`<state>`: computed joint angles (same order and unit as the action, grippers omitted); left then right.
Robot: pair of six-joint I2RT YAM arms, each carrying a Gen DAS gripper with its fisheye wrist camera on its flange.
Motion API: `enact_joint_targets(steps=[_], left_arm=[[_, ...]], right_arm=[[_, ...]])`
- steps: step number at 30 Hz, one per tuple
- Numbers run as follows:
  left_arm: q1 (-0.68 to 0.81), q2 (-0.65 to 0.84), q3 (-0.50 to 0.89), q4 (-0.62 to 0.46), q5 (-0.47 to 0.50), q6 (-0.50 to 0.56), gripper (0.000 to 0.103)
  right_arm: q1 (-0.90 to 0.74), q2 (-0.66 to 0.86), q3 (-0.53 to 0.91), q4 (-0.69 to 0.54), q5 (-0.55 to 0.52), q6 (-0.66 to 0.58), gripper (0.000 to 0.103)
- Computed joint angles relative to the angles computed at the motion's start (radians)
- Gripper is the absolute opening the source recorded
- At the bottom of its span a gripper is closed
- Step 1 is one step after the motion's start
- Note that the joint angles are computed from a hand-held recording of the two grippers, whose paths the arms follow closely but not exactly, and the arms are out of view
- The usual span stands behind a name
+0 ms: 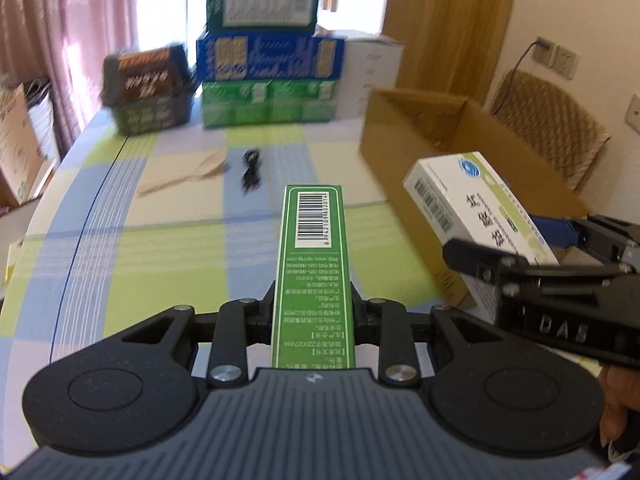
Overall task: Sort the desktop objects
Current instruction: 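Lower both boxes into the cardboard box and open both tools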
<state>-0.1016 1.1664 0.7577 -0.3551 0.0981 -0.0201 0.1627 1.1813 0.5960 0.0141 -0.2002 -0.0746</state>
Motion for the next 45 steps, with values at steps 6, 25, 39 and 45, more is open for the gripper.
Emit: enact_joint_targets(steps=[6,25,39,45], left_arm=[[-0.181,0.067,0.153,-0.033,-0.078,-0.072,0.025],[-0.42,0.585,0.627,0.001,-0.122,-0.162,0.025],[-0.39,0.678,0.653,0.07,-0.141,-0.145,0.034],[-0.372,0.64,0.604,0.081,-0.143,-0.137,0.037]], right_arm=[[-0.234,0.061,0.136,-0.086,-0.12,-0.097,0.068],[-0.496,0.441,0.426,-0.095,-0.267,-0.187,0.068],[-0.46,0.534,0.466,-0.07,-0.245,-0.169,0.068],[-0.446,0.538,0.467,-0.049,-0.264,-0.136,0.068]])
